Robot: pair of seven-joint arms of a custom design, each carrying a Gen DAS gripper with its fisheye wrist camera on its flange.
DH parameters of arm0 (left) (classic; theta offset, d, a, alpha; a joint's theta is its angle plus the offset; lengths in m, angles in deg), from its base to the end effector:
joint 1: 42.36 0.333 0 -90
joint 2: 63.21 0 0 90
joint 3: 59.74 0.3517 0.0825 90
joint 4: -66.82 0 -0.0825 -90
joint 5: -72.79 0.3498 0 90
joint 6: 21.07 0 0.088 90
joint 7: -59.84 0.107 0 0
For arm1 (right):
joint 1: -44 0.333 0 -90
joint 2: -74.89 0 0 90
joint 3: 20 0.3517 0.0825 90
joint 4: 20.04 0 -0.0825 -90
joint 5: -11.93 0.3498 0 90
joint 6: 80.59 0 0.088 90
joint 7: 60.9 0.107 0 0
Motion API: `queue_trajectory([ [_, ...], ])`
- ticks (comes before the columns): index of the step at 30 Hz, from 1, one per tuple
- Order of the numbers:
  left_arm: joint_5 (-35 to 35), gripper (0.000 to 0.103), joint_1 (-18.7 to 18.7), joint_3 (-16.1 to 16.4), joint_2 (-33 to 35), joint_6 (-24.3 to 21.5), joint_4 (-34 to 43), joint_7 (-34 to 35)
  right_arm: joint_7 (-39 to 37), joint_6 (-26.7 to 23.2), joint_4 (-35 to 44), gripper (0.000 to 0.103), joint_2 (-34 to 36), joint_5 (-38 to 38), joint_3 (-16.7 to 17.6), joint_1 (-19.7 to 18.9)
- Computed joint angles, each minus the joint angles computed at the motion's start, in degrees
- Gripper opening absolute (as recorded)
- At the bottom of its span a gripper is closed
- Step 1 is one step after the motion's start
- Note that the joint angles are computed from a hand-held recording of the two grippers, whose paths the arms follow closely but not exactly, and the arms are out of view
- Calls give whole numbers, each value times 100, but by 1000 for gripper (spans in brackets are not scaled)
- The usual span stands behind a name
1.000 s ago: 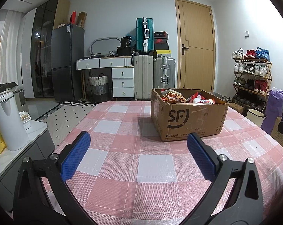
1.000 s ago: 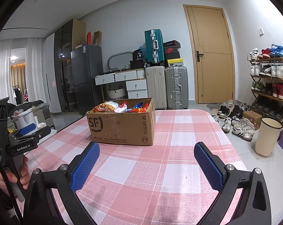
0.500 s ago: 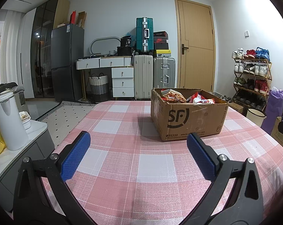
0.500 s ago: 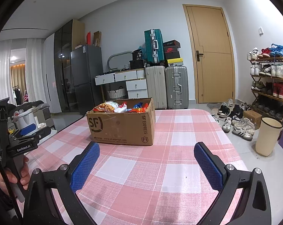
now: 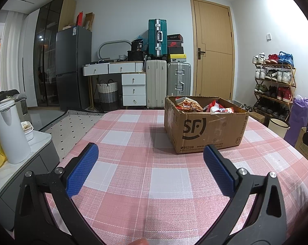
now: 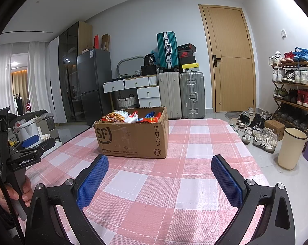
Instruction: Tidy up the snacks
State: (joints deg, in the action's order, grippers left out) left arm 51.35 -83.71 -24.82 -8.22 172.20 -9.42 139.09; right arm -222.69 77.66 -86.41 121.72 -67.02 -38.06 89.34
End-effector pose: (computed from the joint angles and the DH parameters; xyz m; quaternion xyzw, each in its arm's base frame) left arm 0.7383 -0.2552 0.4072 -0.5544 0.5894 -0.4293 0.4012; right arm 0.6305 0.4789 0.4151 -0.5602 0.5872 -0.3677 0.4540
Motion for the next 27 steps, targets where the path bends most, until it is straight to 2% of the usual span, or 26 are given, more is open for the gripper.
queue_trajectory([
  [27, 5, 103, 20, -27, 9, -2, 24, 12, 36, 5, -13, 102, -2, -18, -10, 8],
])
